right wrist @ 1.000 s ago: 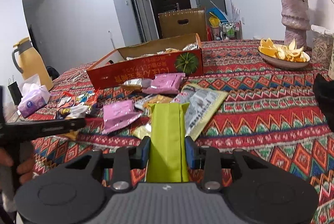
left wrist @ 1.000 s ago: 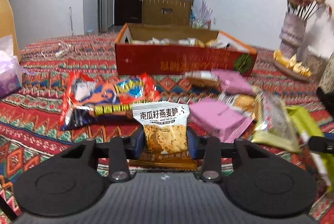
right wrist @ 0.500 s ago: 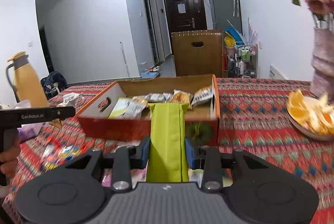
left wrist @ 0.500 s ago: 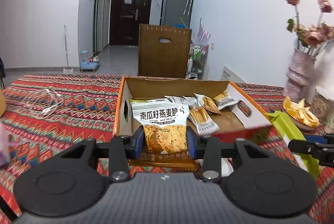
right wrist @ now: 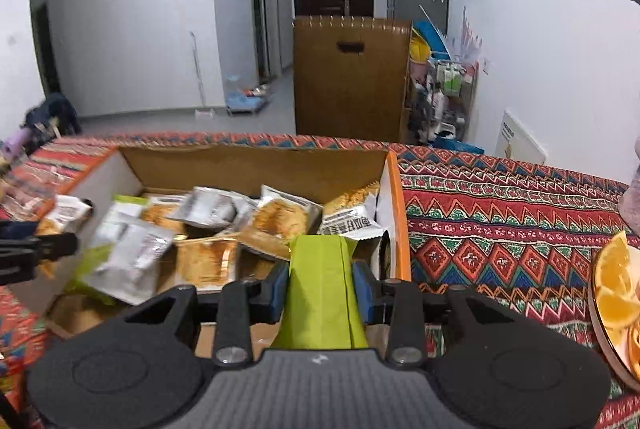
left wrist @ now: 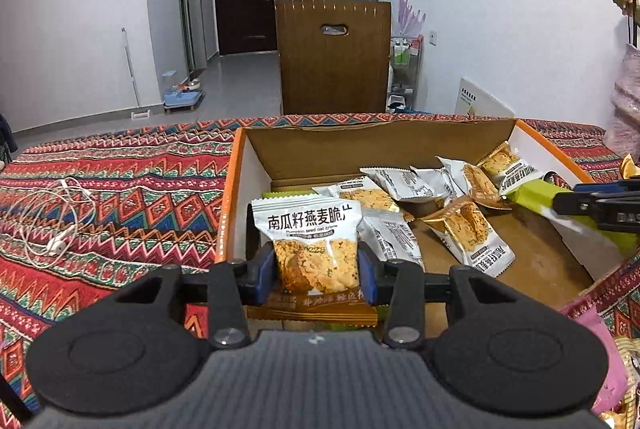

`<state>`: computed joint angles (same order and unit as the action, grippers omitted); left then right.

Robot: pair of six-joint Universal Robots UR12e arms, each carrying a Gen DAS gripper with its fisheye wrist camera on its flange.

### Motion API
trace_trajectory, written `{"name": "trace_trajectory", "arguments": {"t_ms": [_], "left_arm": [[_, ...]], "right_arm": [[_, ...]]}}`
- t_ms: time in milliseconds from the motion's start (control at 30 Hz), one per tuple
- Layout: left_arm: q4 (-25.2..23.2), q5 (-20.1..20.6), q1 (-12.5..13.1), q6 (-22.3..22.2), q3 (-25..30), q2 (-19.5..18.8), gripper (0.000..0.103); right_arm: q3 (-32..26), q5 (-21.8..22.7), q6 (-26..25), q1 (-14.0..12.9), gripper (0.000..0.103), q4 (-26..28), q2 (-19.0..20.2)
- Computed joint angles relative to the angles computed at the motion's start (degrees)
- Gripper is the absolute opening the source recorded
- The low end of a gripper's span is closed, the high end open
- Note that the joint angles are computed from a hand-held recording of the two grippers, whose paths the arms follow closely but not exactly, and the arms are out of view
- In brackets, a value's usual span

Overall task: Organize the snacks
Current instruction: 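Carry both items over the box and open both tools to drop them in, then withdraw both tools from the box back over the snack pile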

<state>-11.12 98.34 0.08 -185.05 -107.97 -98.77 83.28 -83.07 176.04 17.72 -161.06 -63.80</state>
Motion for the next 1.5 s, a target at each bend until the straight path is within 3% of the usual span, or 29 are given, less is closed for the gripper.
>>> {"name": "trace_trajectory", "arguments": {"t_ms": [100,200,467,967,1500], "left_arm": [[-0.2,-1.0,0.3,0.1,0.1,-0.2,0.052],[0.3,-1.3,0.2,0.8,-0.2,-0.2,0.058],[0.4,-1.3,0.0,0.1,-1.3,2.5,0.069],[3.4,0.0,-3.2,-0.8,-10.3,14.3,0.083],[7.2,5.4,-11.2,-5.1,-24.1,27.3,0.094]], "right_arm": [[-1.4,-3.5,-2.1,1.0,0.034,0.7,1.2],[-1.5,-6.6,-3.8,2.0,0.040,-0.6,1.7],[0.3,-4.4,-2.0,1.2,0.045,-1.5,-0.5],[13.9,-0.1,0.4,-0.1,0.065,-7.4,-13.0],[34.4,2.7,1.2,0.3,0.073,-13.7,-27.9]]}}
